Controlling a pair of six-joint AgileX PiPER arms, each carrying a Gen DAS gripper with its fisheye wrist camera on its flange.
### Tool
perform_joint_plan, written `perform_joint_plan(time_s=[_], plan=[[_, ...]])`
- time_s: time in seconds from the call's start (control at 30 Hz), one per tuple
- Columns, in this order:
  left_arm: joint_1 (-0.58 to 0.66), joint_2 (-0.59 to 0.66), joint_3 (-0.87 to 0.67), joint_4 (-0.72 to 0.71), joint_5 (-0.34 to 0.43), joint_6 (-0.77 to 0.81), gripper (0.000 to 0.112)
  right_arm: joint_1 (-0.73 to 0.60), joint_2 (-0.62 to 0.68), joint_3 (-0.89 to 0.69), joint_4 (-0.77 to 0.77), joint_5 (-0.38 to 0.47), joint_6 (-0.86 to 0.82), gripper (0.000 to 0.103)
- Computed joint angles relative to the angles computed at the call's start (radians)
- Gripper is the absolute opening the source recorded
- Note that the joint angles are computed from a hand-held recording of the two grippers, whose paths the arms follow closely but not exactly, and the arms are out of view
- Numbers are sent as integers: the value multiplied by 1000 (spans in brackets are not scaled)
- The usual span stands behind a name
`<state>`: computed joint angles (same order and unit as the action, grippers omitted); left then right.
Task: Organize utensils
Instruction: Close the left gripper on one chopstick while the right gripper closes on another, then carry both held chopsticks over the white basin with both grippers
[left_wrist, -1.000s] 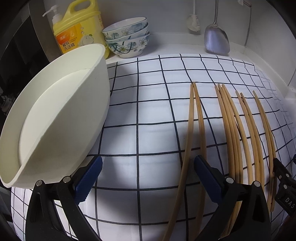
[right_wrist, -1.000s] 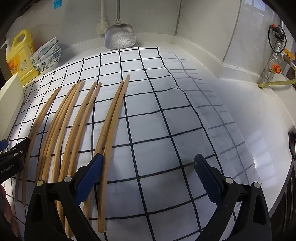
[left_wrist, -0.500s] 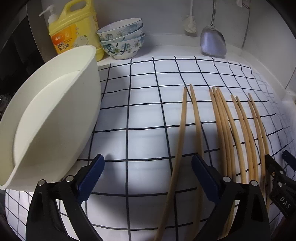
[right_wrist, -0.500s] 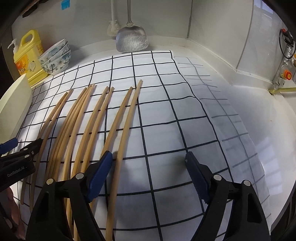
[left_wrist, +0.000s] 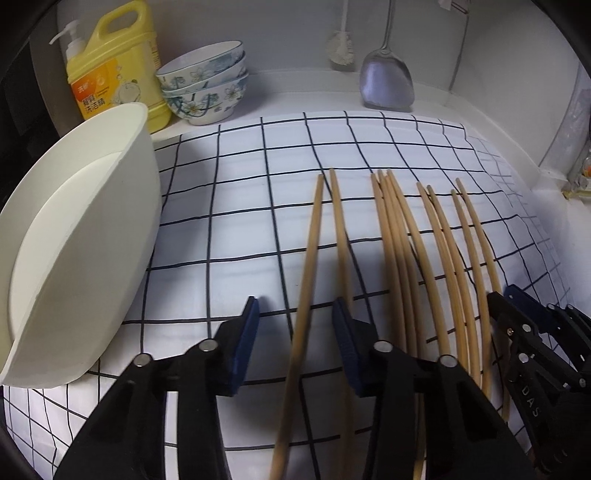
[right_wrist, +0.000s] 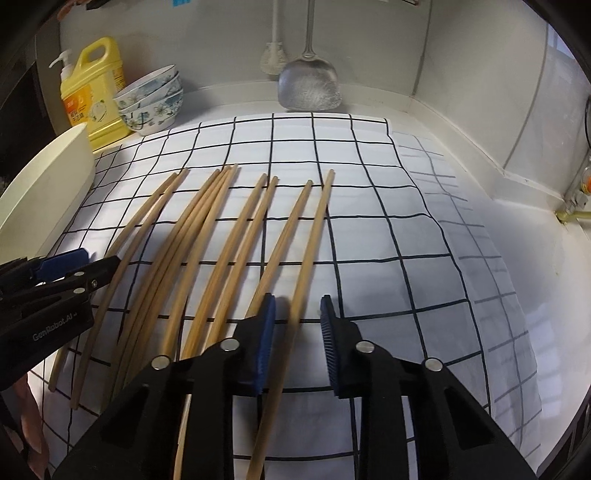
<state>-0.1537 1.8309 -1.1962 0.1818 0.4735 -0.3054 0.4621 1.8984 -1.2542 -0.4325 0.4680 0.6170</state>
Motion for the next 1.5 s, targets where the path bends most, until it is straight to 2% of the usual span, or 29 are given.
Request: perform_joint_plan(time_s=[0.07,0.1,0.17,0.43,0.57,0.77,0.9,1.17,1.33,1.5], plan=[[-5,-5,2,-31,4,36,20,0,0,-5,12,5,-20,9],[-5,-7,4,-44,5,51,12,-1,-2,-2,14,4,-24,8],[-1,-10,6,-82,5,85,7,-7,-8,7,34,-8,-41,6],[32,-29,24,-240,16,213,7,-42,-40,44,200,-48,-176,6],[38,-50,26,-258,29,215,7,-56,-66,52,243,-41,-215,6],[45,-114,0,-247,91,199,7,-74,-108,25,321,4,-282,6],[55,-174,-33,-222,161,163,7,-68,-137,-28,368,62,-346,6],[142,-299,-85,-209,303,159,7,-13,-140,-216,435,205,-436,6],[295,-340,-130,-274,374,274,7,77,-66,-420,414,301,-395,6],[491,-291,-211,-389,424,488,7,190,106,-720,386,403,-304,6]])
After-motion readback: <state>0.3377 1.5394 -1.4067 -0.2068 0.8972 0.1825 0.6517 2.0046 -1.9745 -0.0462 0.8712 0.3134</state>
